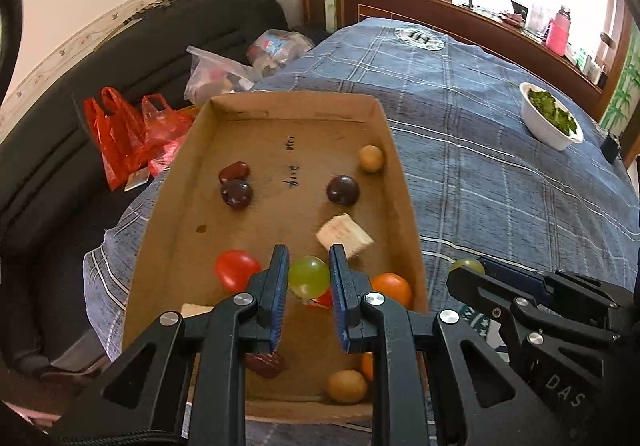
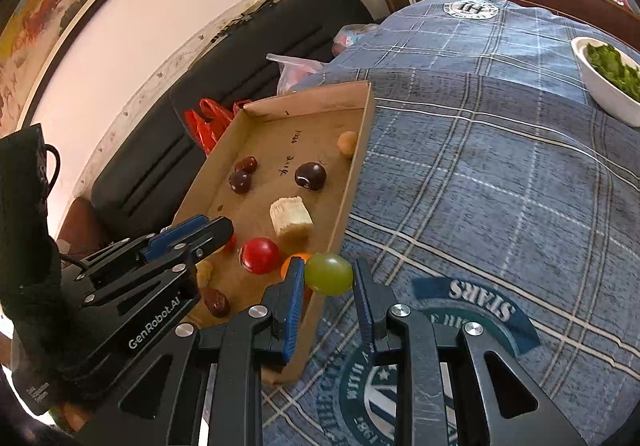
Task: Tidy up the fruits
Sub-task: 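Carry both green grapes to the tray and open both tools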
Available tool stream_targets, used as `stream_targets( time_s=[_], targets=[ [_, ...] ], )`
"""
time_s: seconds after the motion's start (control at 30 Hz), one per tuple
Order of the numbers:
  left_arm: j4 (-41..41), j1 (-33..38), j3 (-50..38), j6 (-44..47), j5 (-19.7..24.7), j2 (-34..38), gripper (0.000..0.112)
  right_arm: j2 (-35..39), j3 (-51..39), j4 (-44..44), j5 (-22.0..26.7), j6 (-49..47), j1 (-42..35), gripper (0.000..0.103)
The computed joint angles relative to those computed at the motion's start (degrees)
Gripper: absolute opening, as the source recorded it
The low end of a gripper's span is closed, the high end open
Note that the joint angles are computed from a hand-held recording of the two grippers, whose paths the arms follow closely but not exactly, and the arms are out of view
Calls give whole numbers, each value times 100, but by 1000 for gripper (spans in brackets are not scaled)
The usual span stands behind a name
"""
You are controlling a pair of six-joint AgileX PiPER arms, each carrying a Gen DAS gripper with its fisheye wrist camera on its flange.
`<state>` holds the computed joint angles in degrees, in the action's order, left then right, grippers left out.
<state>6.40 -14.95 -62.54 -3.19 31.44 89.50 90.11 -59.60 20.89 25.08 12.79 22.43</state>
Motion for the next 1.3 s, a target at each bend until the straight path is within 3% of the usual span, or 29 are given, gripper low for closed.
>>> stream_targets(
  time_s=[0.3,0.53,0.97,1.2,1.3],
  targets=[
    [-472,457,-650,577,216,564,18,744,-966,-108,199,-36,-61,24],
    [-620,775,-2313,628,949,1769,18,1711,-2361,-970,596,596,-59,24],
    [-137,789,-5378,111,2570,3934,18,3928,-5573,-1787,1997,873,-50,25],
    [115,684,-5632,-12,2700,4107,19,4701,-6913,-1845,3027,548,36,27],
    [38,724,-5709,-14,2755,4153,19,4719,-6974,-1842,3116,509,42,31]
  ],
)
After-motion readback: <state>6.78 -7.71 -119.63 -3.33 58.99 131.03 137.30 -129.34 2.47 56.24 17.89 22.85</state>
